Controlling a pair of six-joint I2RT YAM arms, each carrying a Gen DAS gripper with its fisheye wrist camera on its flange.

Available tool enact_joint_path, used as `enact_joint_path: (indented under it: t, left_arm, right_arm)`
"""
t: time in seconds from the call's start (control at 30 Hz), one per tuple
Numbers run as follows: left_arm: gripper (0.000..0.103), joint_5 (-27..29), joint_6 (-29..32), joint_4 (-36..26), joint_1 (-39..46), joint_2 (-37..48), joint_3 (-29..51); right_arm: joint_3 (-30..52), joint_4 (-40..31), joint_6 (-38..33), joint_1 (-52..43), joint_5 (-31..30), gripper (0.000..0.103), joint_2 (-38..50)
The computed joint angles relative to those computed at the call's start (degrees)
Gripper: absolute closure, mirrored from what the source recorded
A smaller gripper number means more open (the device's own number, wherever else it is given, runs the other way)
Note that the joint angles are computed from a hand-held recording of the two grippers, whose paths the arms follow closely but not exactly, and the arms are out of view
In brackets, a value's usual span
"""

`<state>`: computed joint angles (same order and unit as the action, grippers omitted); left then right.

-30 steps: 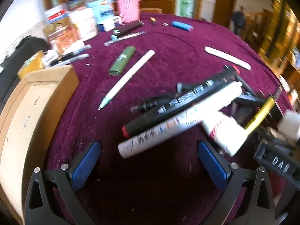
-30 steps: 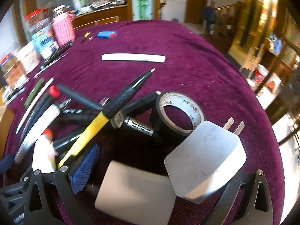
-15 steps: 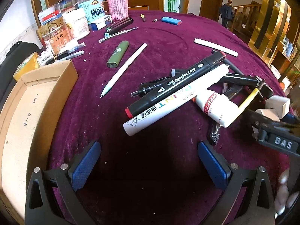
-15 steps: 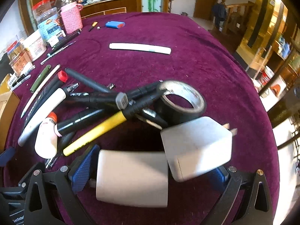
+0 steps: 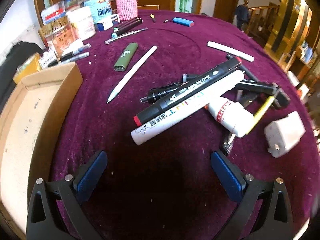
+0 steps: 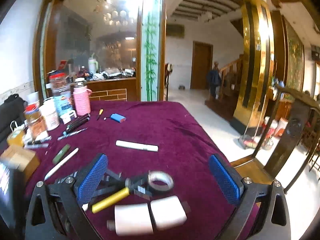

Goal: Organize rigid objects
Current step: 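Move both tools toward the pile of pens and markers, then grasp the white pen with blue tip using the left tool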

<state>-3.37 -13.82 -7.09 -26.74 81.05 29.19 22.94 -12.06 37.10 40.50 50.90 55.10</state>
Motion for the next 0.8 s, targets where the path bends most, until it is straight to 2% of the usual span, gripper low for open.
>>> enact_joint_path:
  t: [0.03, 0.1, 0.13, 0.2, 0.23, 0.27, 0.3, 0.33, 0.37, 0.4, 0.6, 0.8]
  left_arm:
    - [0.009, 3.56, 0.44, -0.66, 2.23, -2.33, -0.84]
    - [0.009, 10.10, 2.29, -2.59, 6.84, -7.38, -2.21]
    - [0.009, 11.46, 3.80, -3.45, 9.05, -10.65, -2.90]
    - [0.009, 11.55, 6.47, -4.12, 11.96, -14.73, -3.31]
    - [0.009, 11.79, 7.62, -4.43, 13.47, -15.45, -2.84]
    - [0.009, 12.60, 8.59, -4.46, 15.14, -15.16, -2.02]
    - [0.009, 13.45, 9.36, -4.14, 16.71, -13.40, -0.47]
    - [0.009, 13.44, 9.73, -3.80, 17.14, -11.94, 0.56]
    - [0.009, 12.74, 10.26, -3.09, 17.31, -9.68, 2.14]
    - [0.009, 11.31, 10.58, -2.14, 16.62, -7.51, 3.47]
    - [0.009, 6.71, 11.33, -1.84, 12.44, 4.14, 12.97]
    - [0.009, -2.40, 13.68, 1.00, 8.55, 10.90, 16.64]
  right_arm:
    - [1.25, 4.99, -3.53, -5.64, -4.73, 0.001, 3.06]
    - [4.04, 10.67, -5.50, -13.17, -11.67, 0.001, 9.72]
    - [4.84, 12.73, -5.77, -15.43, -13.98, 0.001, 11.82]
    - [4.55, 19.51, -7.01, -18.04, -16.24, 0.001, 16.74]
    - [3.13, 21.18, -6.56, -17.02, -14.26, 0.001, 16.83]
    - [1.45, 26.06, -7.46, -16.90, -13.35, 0.001, 19.79]
    - [-0.20, 27.68, -6.72, -16.26, -12.74, 0.001, 21.71]
    - [0.66, 24.57, -5.79, -17.02, -15.29, 0.003, 22.71]
    - [0.45, 25.10, -6.14, -18.78, -19.68, 0.004, 22.73]
    - [-0.64, 27.33, -6.24, -19.39, -21.13, 0.004, 22.17]
    - [-0.13, 27.14, -6.93, -17.57, -19.99, 0.004, 22.06]
    - [-0.05, 27.35, -7.33, -17.79, -21.21, 0.004, 21.44]
